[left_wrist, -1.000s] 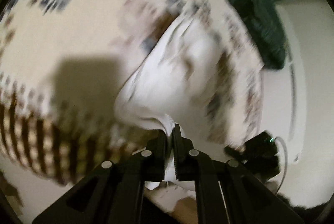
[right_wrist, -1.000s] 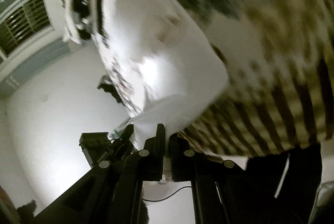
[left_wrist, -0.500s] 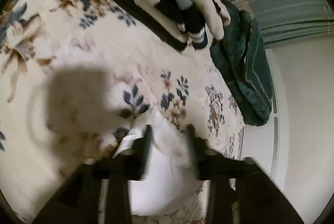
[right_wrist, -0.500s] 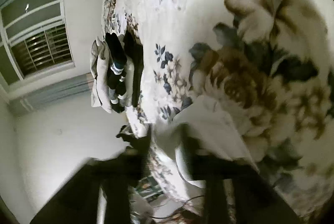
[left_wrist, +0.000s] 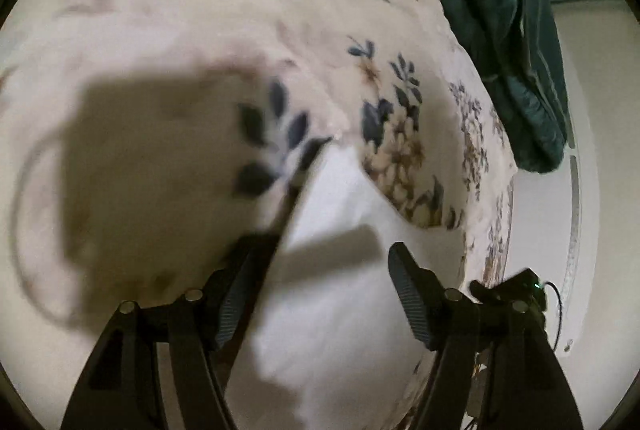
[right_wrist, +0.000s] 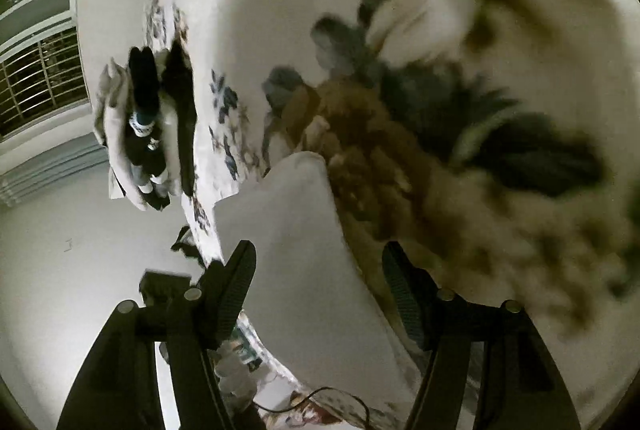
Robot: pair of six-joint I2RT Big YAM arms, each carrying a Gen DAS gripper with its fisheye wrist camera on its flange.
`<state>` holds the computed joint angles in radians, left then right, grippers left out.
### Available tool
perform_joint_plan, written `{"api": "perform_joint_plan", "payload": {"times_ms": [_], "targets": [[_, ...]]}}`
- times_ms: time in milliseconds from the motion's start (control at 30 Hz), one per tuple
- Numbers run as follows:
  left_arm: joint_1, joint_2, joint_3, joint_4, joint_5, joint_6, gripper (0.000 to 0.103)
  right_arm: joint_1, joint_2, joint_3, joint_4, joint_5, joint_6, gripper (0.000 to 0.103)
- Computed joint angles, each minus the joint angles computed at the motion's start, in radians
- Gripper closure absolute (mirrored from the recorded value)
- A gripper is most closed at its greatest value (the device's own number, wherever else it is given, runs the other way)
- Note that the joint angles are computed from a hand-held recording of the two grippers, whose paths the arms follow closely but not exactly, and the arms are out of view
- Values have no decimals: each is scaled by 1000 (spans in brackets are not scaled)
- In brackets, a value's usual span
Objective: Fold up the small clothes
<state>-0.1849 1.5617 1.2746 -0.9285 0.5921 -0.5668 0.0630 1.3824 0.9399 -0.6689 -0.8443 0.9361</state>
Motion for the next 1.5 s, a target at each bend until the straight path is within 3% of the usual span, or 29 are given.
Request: {"api": "perform_joint_plan", "payload": {"times_ms": [33, 67, 100, 133, 167, 233, 367, 433, 533, 600, 633, 667, 700, 733, 867, 933, 1000, 1067, 1133, 1200, 1233, 1400, 1433, 1500], "targets": [[-5, 5, 6, 8, -2, 7, 56, 14, 29, 7, 22, -2, 8, 35], [-10, 7, 11, 13, 1, 31, 87, 22, 39, 8, 41, -2, 13, 35], [-14, 7, 23, -5, -12, 54, 96, 30, 43, 7, 67, -8, 19, 45], [-15, 7, 33, -15, -28, 73, 97, 40, 41, 2, 113, -13, 35, 60], [-12, -2, 27, -3, -25, 78, 99, 49, 40, 9, 116, -1, 28, 88], [-3, -22, 18, 7, -46, 84, 100, 60, 17, 22, 95, 72, 13, 97], [24, -13, 21, 0, -74, 100, 101, 79, 1, 92, -62, 292, -78, 100], [40, 3, 34, -37, -58, 99, 101, 76, 33, 131, -130, 283, -90, 99], [49, -8, 65, -103, -68, 117, 98, 82, 34, 200, -259, 365, -122, 98], [46, -45, 66, -121, -100, 140, 89, 99, -5, 240, -299, 426, -157, 93], [48, -66, 56, -118, -103, 144, 75, 105, -38, 237, -264, 379, -156, 90], [48, -86, 44, -117, -112, 144, 54, 110, -48, 236, -248, 338, -149, 78], [49, -108, 29, -116, -121, 142, 46, 123, -52, 231, -220, 261, -131, 60], [49, -123, 15, -115, -130, 140, 40, 150, -40, 220, -181, 160, -94, 55], [47, -152, -37, -143, -150, 140, 40, 260, 47, 182, -69, 23, 14, 53], [50, -160, -65, -142, -133, 123, 40, 298, 105, 198, -115, 85, -24, 57], [44, -165, -83, -145, -127, 124, 40, 316, 167, 219, -176, 160, -59, 81], [40, -167, -91, -151, -114, 127, 40, 310, 175, 225, -193, 155, -54, 82], [42, -174, -101, -143, -89, 126, 40, 292, 132, 222, -197, 134, -42, 71], [53, -180, -119, -122, -45, 126, 40, 267, 55, 194, -198, 145, -30, 29], [59, -179, -127, -112, -17, 122, 40, 249, 14, 176, -206, 158, -19, 22], [81, -126, -162, -28, 163, 86, 40, 136, -110, 37, -307, 182, -83, 20], [81, -114, -168, 2, 197, 73, 40, 111, -116, -5, -277, 155, -87, 20], [72, -81, -171, 55, 257, 58, 40, 71, -107, -84, -139, 54, -58, 20]]}}
